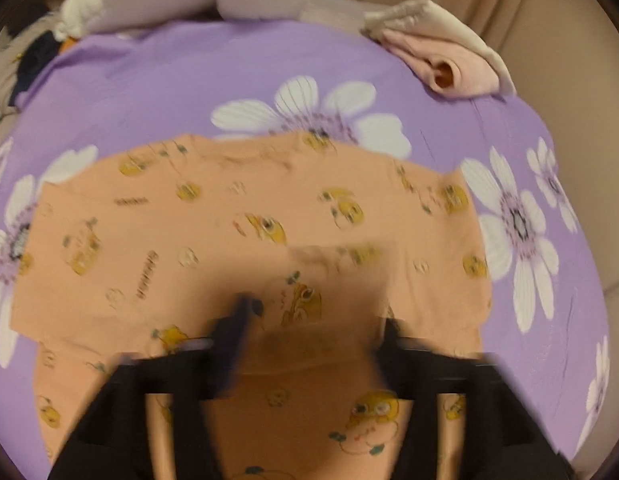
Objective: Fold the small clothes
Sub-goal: 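Fold the held sleeve across the body with the left gripper and release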
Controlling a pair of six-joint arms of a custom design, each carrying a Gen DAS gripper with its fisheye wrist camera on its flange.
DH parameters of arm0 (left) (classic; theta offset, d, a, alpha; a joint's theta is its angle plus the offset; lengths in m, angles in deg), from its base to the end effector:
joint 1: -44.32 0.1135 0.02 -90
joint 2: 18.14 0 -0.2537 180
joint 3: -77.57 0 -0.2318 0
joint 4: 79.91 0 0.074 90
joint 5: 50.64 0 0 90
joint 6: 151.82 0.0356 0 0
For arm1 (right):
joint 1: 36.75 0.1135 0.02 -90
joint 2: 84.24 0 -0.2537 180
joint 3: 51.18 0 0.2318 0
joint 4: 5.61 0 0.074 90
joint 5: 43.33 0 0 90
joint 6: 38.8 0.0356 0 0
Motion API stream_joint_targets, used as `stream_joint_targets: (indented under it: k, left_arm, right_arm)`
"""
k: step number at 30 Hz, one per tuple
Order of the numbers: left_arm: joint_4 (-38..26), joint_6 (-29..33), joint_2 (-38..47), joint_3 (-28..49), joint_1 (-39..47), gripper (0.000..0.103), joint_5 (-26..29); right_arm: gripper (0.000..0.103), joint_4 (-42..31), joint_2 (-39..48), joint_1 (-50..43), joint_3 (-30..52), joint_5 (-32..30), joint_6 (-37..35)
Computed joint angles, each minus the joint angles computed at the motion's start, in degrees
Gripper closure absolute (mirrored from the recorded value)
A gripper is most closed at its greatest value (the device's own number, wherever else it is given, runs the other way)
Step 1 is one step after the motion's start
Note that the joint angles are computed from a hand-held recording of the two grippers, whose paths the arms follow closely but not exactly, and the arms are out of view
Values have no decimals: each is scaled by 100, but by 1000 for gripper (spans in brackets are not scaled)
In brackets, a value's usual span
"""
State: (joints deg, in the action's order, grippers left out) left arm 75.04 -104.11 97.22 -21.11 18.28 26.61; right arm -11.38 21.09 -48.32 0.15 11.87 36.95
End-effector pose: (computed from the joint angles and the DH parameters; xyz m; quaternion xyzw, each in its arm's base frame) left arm 0.3418 -0.1583 0.1197 -0.1647 0.9441 -0.0602 0.2792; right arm 0.2738 -0.0353 0.0814 -0.0995 0.9192 0.2258 0.3070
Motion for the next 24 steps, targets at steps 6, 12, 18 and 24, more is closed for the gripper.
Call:
stream_joint_targets:
  k: [6, 12, 18, 24]
  left_arm:
    - [767, 96, -795, -1096, 113, 30, 448]
    - [1568, -14, -2417, -3014, 523, 30, 247]
    - [1658, -37, -3796, -4463, 1172, 30, 263]
    - [1642, 68, -4488, -5157, 1746, 30, 489]
  right_arm:
    - [44, -491, 323, 160, 546, -406, 229]
    - [44, -913, 895, 685, 1415, -698, 728]
    - [44, -1270, 1763, 1369, 2652, -662, 1645]
    - [74, -1986, 2411, 1903, 3702, -192, 1966]
